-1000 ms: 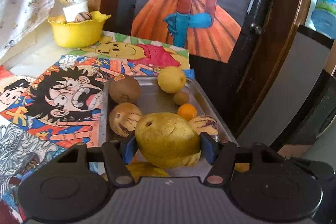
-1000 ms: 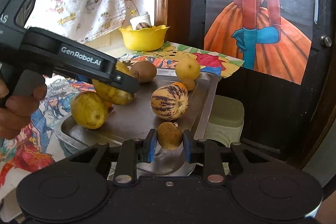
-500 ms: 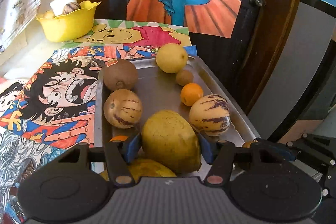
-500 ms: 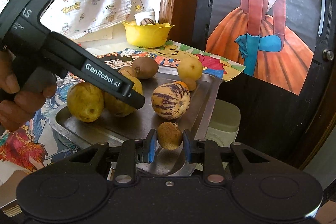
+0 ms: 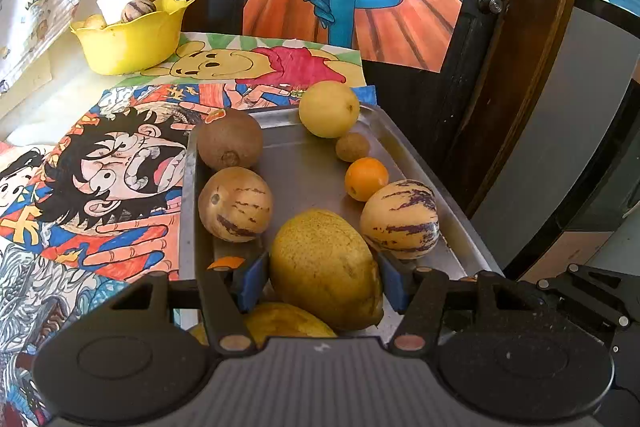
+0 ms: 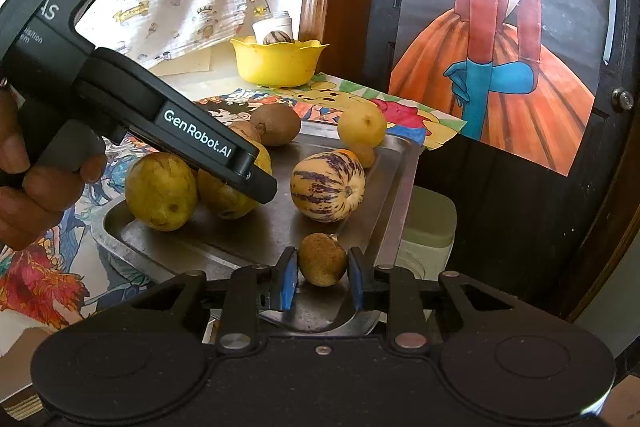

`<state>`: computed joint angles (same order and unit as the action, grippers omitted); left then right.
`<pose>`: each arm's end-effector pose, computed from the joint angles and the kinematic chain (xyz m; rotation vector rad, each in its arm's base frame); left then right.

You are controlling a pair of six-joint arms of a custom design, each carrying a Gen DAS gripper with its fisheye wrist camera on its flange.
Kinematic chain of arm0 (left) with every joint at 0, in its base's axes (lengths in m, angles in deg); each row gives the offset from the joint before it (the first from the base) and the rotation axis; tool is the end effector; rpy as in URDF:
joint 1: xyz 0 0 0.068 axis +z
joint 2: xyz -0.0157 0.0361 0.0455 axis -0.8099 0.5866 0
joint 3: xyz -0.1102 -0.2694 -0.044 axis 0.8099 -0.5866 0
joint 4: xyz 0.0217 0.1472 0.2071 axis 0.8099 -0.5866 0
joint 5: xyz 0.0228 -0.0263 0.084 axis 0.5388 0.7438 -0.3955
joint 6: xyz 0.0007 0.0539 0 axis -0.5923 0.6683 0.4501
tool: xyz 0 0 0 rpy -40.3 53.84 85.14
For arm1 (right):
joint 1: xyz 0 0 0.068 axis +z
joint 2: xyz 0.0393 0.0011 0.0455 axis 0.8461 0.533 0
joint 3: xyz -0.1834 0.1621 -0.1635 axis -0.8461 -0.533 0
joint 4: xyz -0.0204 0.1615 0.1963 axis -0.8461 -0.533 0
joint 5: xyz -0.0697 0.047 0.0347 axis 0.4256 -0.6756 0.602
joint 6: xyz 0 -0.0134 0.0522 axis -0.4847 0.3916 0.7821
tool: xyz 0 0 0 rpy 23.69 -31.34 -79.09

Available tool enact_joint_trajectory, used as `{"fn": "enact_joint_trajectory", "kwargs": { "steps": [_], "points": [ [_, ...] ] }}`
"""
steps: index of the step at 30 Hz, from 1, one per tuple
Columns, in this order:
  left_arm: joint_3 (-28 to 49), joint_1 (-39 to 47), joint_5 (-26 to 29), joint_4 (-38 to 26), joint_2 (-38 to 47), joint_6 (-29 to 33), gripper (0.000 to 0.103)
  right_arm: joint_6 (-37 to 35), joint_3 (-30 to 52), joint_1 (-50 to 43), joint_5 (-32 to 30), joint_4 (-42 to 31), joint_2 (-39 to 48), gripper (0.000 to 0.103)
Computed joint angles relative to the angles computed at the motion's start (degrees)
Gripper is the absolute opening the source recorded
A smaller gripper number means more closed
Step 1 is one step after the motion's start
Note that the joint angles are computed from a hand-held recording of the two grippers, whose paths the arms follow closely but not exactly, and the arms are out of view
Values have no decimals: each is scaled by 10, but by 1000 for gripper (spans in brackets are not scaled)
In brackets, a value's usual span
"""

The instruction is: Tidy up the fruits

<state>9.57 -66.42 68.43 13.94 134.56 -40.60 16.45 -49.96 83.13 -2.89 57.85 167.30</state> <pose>0.3500 -0.0815 0.0427 0.2750 2.3374 -0.2837 0.2771 0.1252 0.0206 -0.4164 2.0887 0.0775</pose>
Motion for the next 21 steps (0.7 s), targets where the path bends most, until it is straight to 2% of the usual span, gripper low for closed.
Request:
{"fn": "enact_joint_trajectory", "kwargs": {
  "steps": [4, 8, 12, 15, 21],
  "points": [
    [-1, 2, 6, -3, -4, -7, 65, 5, -1, 1, -1, 0, -1, 34],
    [-4, 9, 18, -3, -10, -17, 71, 12, -5, 6, 4, 5, -3, 40],
    [-17, 8, 14, 8, -22, -18, 74, 22, -14, 12, 13, 14, -8, 43],
    [-30, 9, 8, 19, -33, -23, 80, 29, -23, 16, 24, 22, -15, 47],
    [-61, 16, 4, 42, -61, -29, 83, 49, -42, 22, 40, 39, -31, 57]
  ]
}}
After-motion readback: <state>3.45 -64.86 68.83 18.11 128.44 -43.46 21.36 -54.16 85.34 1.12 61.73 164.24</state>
